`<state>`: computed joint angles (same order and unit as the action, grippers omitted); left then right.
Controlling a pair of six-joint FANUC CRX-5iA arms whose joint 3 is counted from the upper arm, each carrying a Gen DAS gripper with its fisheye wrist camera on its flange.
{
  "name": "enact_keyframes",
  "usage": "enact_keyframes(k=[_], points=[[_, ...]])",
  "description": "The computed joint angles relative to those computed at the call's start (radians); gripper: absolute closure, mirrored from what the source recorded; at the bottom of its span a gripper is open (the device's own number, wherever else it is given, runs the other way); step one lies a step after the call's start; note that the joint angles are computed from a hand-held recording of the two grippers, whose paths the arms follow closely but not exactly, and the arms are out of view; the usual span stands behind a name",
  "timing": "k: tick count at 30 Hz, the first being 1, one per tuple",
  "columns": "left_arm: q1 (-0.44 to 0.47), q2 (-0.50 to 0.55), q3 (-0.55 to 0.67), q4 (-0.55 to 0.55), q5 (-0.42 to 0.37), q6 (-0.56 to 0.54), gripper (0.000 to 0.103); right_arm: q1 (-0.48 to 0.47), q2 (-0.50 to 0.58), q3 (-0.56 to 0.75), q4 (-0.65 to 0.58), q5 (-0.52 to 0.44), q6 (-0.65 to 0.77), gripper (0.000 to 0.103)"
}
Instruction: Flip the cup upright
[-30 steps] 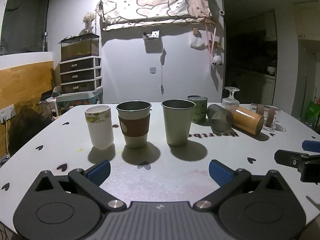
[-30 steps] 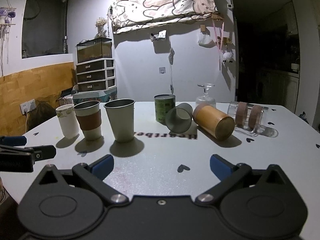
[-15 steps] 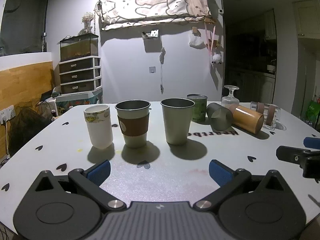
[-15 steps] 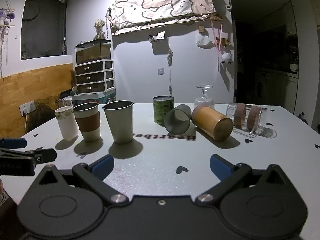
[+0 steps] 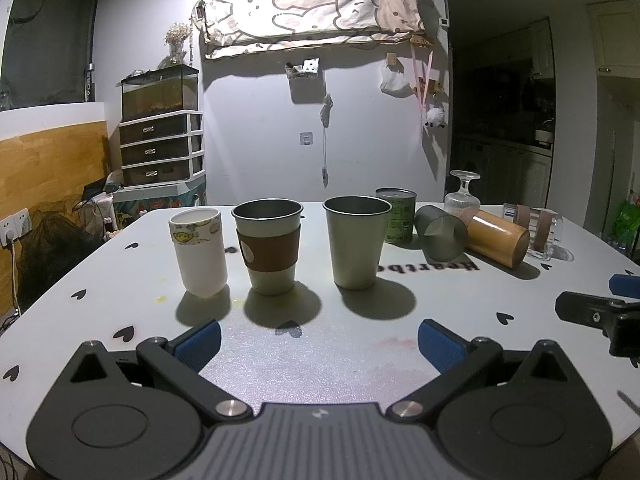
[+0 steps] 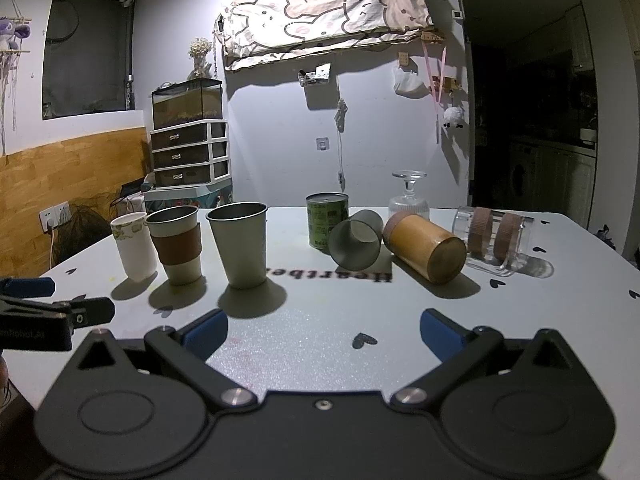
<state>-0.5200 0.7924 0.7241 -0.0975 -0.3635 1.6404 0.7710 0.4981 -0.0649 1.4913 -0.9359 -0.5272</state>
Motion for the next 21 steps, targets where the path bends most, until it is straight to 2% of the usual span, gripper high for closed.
enact_keyframes(k=[21], points=[[0.003, 0.0, -0.001, 0.009, 0.001, -0.007, 0.0, 0.0, 0.001, 0.001, 0.001, -0.001, -0.001, 0.0]])
